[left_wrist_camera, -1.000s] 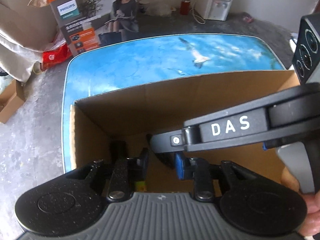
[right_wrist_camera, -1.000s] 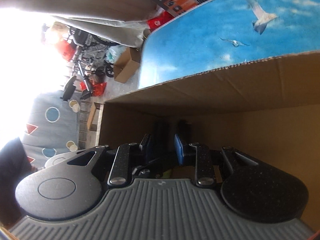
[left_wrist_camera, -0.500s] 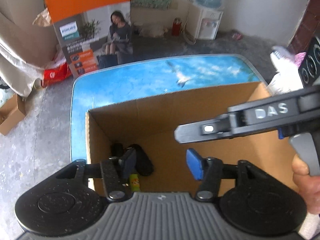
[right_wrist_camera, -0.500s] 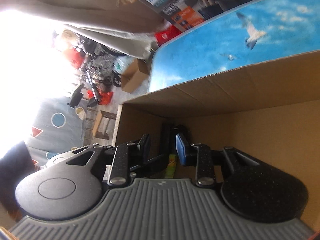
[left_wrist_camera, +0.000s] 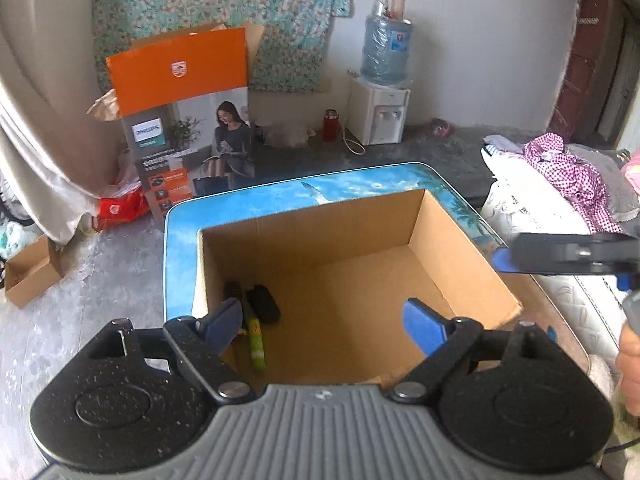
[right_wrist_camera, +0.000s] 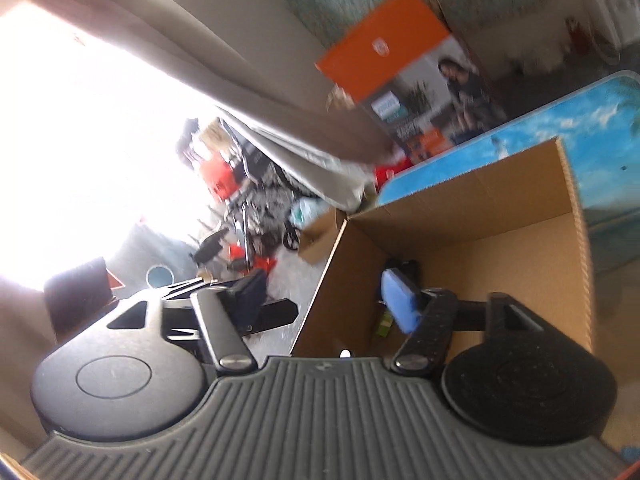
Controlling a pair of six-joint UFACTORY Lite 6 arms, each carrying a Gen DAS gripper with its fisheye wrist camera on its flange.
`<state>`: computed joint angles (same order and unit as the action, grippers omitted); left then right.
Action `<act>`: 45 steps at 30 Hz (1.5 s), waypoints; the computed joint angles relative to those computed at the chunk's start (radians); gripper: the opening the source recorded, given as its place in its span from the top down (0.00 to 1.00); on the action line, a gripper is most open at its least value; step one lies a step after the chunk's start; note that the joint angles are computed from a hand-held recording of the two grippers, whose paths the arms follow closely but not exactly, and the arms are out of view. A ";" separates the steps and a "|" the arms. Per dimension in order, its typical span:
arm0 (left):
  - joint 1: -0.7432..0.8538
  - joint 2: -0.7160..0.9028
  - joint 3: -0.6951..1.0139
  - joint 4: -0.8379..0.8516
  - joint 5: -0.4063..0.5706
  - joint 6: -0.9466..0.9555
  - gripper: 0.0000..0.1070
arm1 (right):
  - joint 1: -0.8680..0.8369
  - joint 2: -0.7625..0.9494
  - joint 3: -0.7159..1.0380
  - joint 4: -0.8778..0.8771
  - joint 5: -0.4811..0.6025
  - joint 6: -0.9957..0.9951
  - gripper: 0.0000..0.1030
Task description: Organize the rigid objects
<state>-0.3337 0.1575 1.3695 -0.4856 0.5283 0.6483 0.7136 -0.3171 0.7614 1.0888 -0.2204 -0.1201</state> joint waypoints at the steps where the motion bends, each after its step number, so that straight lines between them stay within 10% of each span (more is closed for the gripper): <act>1: -0.007 -0.041 -0.050 0.002 -0.021 -0.015 0.17 | 0.075 -0.048 -0.049 0.105 -0.090 -0.085 0.21; 10: -0.084 -0.255 -0.381 -0.056 -0.098 -0.062 0.14 | 0.747 -0.185 -0.251 0.620 -0.793 -0.270 0.01; 15: -0.104 -0.290 -0.533 -0.266 -0.130 0.106 0.09 | 0.951 -0.087 -0.233 0.837 -1.011 -0.301 0.01; 21: -0.079 -0.296 -0.696 -0.766 -0.111 0.581 0.04 | 1.037 0.030 -0.196 1.021 -1.055 -0.345 0.01; 30: 0.029 -0.303 -0.806 -1.006 0.007 0.902 0.04 | 1.015 0.160 -0.128 1.142 -1.099 -0.455 0.01; 45: -0.320 -0.333 -0.980 -1.641 -0.340 1.709 0.08 | 0.806 0.287 -0.075 0.935 -0.691 -0.424 0.09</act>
<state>-0.6532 -0.1756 0.3896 -2.1268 0.1884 2.3574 1.5200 -0.0304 0.6860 2.0243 -0.9111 -0.5441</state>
